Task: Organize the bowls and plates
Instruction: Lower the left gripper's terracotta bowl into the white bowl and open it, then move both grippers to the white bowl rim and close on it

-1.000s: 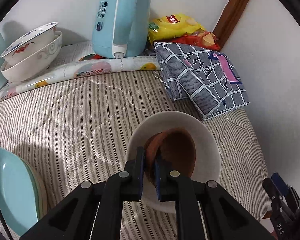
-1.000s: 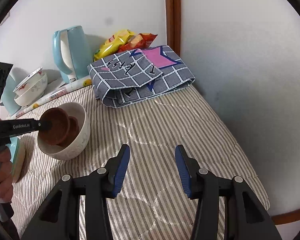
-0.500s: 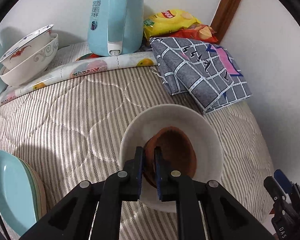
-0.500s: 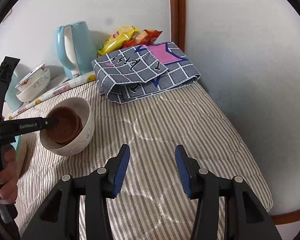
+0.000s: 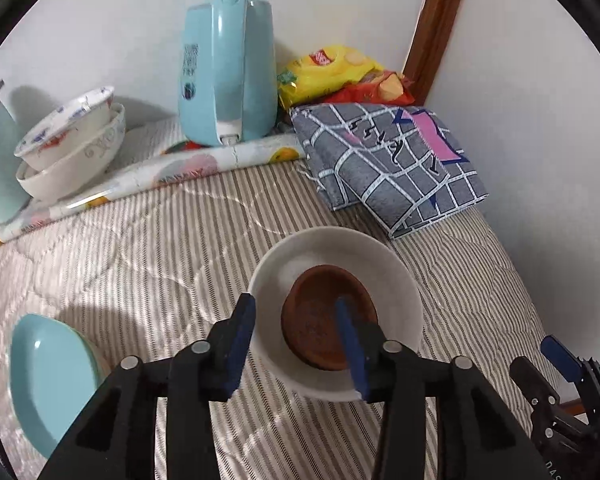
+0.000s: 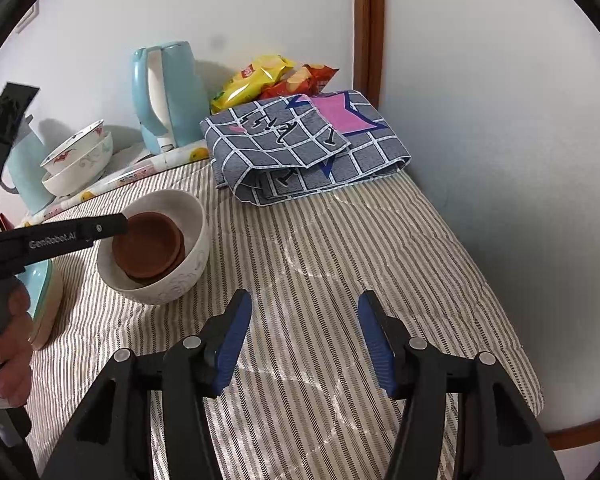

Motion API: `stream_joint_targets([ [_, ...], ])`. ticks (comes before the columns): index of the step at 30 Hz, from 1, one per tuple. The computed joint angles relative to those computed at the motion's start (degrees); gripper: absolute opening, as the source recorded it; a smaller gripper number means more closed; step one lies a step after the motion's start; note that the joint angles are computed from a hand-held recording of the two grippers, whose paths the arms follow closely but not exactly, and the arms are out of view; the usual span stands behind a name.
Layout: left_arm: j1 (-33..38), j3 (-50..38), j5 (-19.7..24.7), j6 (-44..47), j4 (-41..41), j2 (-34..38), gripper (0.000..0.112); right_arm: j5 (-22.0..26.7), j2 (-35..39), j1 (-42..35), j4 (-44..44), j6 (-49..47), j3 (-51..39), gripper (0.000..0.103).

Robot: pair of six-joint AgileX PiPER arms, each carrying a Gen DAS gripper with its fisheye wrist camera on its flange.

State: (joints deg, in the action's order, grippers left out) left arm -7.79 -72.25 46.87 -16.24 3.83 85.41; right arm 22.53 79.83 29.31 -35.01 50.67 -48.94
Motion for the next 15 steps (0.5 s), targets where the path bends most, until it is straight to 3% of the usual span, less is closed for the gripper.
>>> stream_joint_targets([
  [2,-0.57,-0.17,1.36,-1.23,1.77,-1.03,0.049,1.10,-0.33,1.37,-2.46,2.45,0.00,0.057],
  [6,-3.13,-0.53,5.14,-6.27,8.40,-3.59,0.058,3.74,-0.97,3.90,-7.16,7.39,-0.28,0.071],
  [9,-4.35,-0.32,7.04,-8.53,11.01,-5.34,0.061,6.06,-0.64,4.34,-2.78,3.30,-2.07,0.076],
  [12,-4.66,1.47,6.50,-10.03,11.98,-8.39,0.066,7.15,-1.57,4.66,-0.52,2.21,-2.45,0.077],
  [15,-4.34,3.56,5.43,-10.69,11.59,-11.87,0.066,9.20,-2.69,6.57,-2.93,3.95,-2.46,0.087],
])
